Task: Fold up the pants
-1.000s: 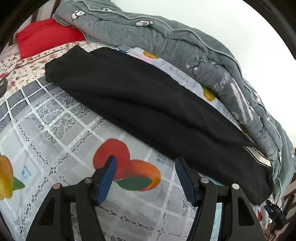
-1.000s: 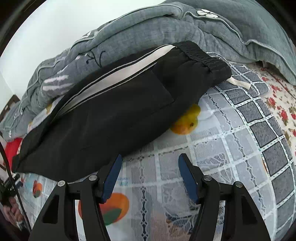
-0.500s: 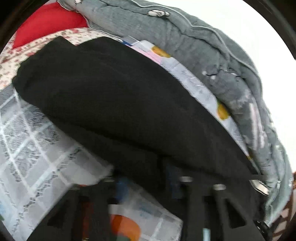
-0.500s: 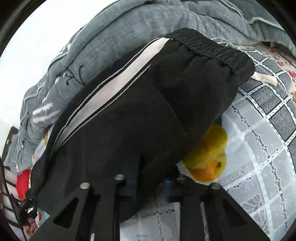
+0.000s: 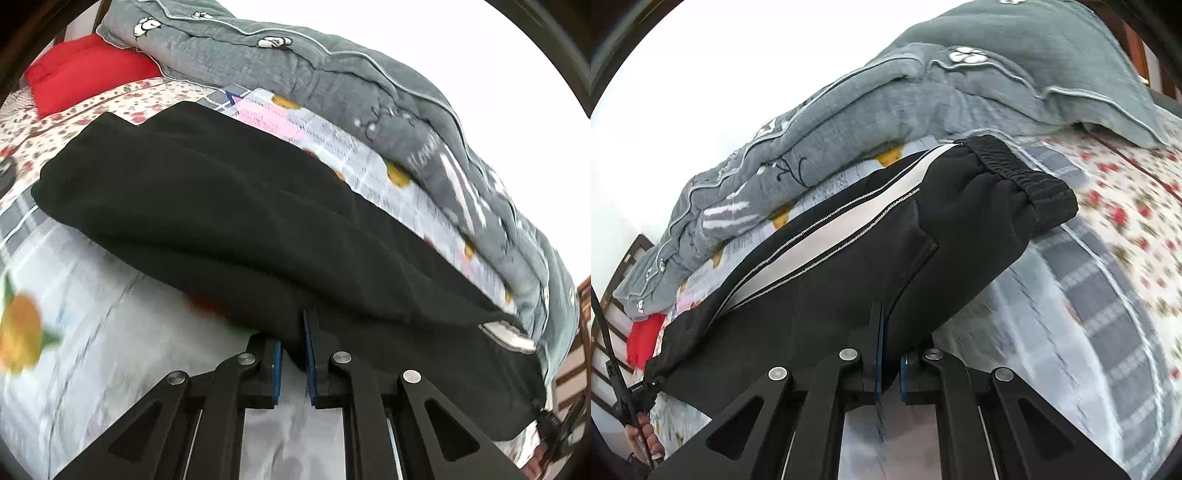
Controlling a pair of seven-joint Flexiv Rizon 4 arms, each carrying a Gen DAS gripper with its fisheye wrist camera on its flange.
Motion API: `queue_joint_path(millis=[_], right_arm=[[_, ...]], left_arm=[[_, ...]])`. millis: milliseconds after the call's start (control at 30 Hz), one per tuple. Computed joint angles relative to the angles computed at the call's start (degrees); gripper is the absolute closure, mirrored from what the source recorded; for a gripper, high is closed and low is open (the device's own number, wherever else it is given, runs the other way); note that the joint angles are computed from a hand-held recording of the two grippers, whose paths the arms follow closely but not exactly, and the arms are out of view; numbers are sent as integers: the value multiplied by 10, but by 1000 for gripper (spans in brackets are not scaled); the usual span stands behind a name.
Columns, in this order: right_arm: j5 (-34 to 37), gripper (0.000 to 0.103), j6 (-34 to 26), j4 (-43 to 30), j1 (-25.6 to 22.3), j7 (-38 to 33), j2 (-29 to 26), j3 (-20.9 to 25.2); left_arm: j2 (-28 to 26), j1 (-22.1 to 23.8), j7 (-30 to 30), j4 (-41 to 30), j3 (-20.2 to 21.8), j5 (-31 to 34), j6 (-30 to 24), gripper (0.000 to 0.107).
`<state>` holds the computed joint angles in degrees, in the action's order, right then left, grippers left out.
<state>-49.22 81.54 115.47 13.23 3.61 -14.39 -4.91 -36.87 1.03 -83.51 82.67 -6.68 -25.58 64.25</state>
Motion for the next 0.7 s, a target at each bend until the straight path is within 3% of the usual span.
queue_joint_path(millis=[100, 233, 333, 433, 500, 567, 633, 700], right_arm=[[-18, 97, 28, 64, -13, 29, 44, 1], [-27, 97, 11, 106, -34, 45, 78, 28], [-18, 95, -2, 121, -46, 55, 88, 48], [-19, 86, -22, 139, -54, 70, 111, 67], [-21, 83, -54, 148, -57, 62, 135, 85], [-3, 80, -107, 150, -55, 32, 159, 107], [-9, 80, -148, 147, -54, 24, 174, 123], [-14, 77, -169, 143, -53, 20, 182, 134]], left_arm=[[44, 24, 45, 78, -31, -32, 24, 96], [100, 54, 138, 176, -74, -121, 53, 96], [126, 48, 175, 211, -64, -150, 49, 92], [155, 41, 201, 238, -44, -168, 35, 86], [172, 31, 210, 251, -24, -165, 38, 73], [191, 25, 229, 274, -11, -168, 75, 57], [204, 29, 270, 294, -18, -204, 122, 54], [204, 28, 261, 291, -3, -198, 127, 54]])
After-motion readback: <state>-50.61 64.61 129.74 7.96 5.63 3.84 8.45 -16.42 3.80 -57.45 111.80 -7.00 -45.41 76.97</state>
